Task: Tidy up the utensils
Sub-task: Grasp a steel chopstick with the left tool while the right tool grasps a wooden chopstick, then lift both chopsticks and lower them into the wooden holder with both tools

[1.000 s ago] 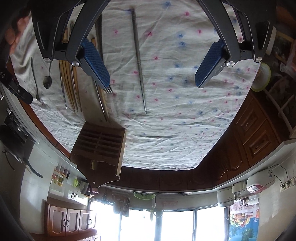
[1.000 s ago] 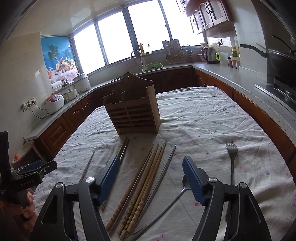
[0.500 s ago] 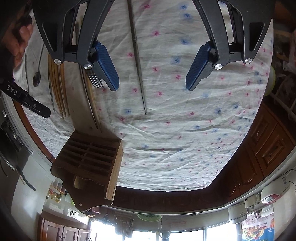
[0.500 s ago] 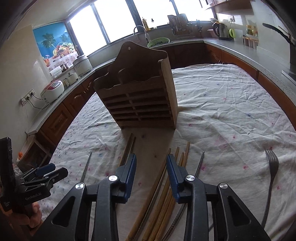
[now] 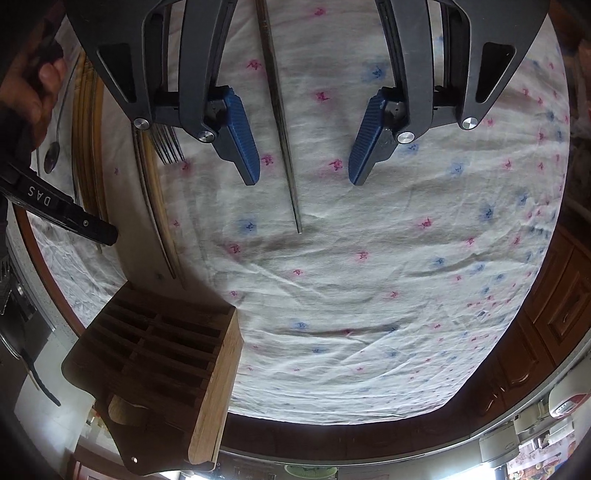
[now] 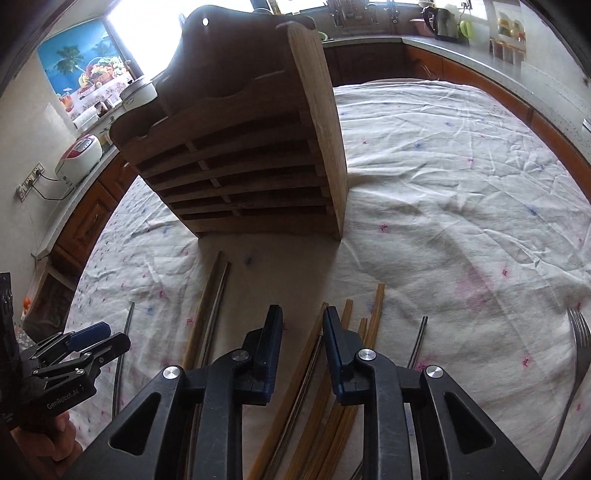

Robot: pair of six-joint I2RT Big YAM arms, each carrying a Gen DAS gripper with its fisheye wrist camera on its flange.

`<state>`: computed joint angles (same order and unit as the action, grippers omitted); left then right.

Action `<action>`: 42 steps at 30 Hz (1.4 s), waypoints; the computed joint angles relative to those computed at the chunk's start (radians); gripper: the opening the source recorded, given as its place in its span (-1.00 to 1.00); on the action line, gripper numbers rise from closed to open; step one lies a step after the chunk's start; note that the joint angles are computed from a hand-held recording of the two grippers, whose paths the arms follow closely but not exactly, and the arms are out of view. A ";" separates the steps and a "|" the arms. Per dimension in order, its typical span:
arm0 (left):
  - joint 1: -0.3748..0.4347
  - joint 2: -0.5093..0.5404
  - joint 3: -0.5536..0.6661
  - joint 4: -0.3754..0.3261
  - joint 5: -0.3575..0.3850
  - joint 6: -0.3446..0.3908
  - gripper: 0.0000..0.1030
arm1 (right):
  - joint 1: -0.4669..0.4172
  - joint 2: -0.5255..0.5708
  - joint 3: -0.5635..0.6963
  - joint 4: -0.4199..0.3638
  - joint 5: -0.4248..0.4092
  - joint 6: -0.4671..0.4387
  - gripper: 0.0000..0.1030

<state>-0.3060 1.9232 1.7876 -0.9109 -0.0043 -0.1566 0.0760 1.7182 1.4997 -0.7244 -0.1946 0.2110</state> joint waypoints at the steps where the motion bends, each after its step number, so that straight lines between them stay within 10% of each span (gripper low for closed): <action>1: -0.003 0.005 0.007 -0.004 -0.005 0.006 -0.03 | 0.000 0.003 0.000 0.004 0.003 -0.003 -0.63; 4: -0.008 0.016 0.020 0.003 -0.022 0.016 -0.14 | 0.000 0.011 0.012 0.002 0.014 -0.012 -0.68; 9: -0.008 0.028 0.035 0.013 -0.037 0.035 -0.88 | -0.001 0.033 0.042 -0.011 0.017 -0.024 -0.86; 42: 0.045 -0.462 -0.369 0.297 0.132 -0.079 -0.92 | 0.032 -0.388 -0.189 0.243 -0.088 0.021 -0.93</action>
